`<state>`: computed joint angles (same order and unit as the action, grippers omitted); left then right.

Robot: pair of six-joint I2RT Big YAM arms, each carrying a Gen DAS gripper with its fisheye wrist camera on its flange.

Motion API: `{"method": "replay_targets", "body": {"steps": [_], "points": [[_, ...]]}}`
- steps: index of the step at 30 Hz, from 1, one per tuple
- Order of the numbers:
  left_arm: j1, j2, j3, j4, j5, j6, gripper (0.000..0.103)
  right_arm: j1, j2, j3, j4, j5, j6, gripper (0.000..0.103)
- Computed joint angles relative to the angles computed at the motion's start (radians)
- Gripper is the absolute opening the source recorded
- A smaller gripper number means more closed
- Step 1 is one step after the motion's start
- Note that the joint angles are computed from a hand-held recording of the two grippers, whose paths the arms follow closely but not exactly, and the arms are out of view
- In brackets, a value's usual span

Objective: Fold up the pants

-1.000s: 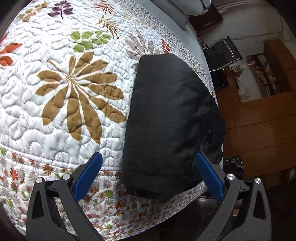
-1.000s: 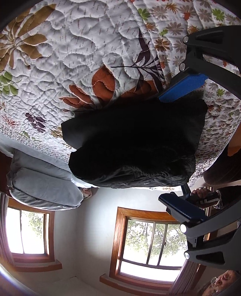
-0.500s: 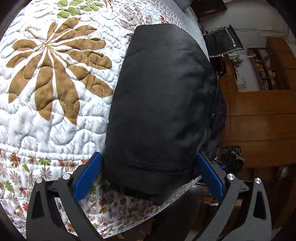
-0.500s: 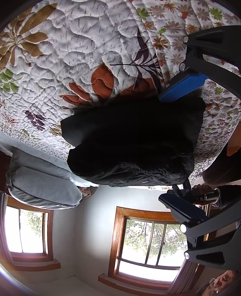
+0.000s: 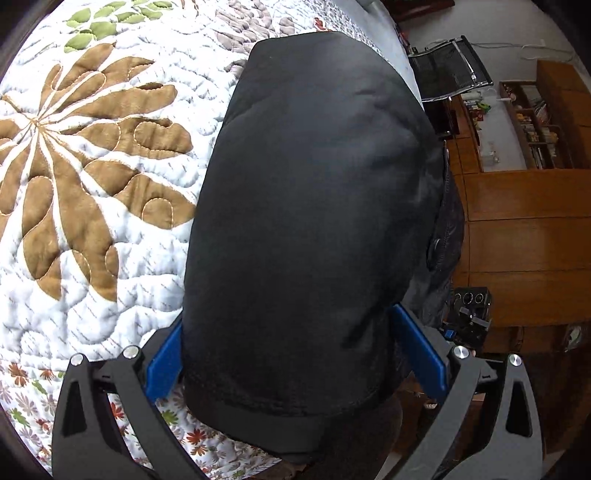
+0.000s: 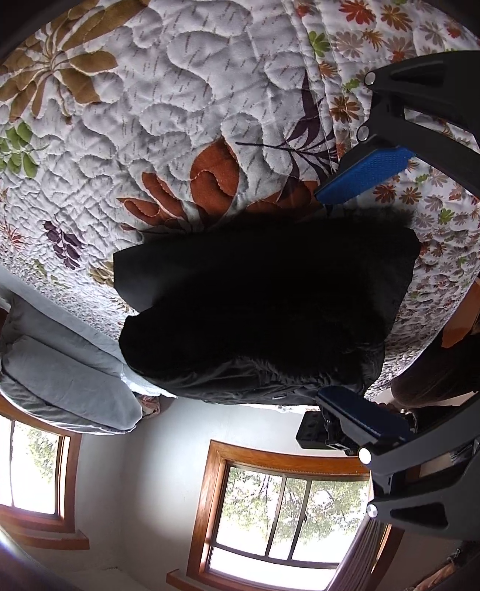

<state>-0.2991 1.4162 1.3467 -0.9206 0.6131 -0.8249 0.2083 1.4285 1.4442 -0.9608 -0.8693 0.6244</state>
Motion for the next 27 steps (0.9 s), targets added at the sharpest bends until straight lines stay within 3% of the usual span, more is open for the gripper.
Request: {"method": "replay_targets", "body": {"steps": [5, 11, 15, 17, 22, 27], "points": [[-0.008, 0.014, 0.020, -0.023, -0.009, 0.021, 0.100, 0.010, 0.028, 0.026, -0.022, 0.006, 0.010, 0.100], [-0.066, 0.035, 0.086, -0.087, -0.150, 0.045, 0.101, 0.008, 0.057, 0.053, -0.048, 0.001, 0.002, 0.100], [-0.086, 0.036, 0.109, -0.099, -0.183, 0.071, 0.100, 0.028, 0.076, 0.084, -0.076, -0.039, -0.053, 0.100], [-0.094, 0.040, 0.125, -0.116, -0.201, 0.095, 0.100, 0.044, 0.084, 0.097, -0.100, -0.017, -0.080, 0.100], [-0.119, 0.059, 0.167, -0.158, -0.280, 0.134, 0.100, 0.043, 0.088, 0.079, -0.011, -0.021, 0.031, 0.100], [-0.135, 0.083, 0.202, -0.158, -0.315, 0.145, 0.099, 0.036, 0.085, 0.073, 0.002, -0.022, 0.035, 0.099]]}}
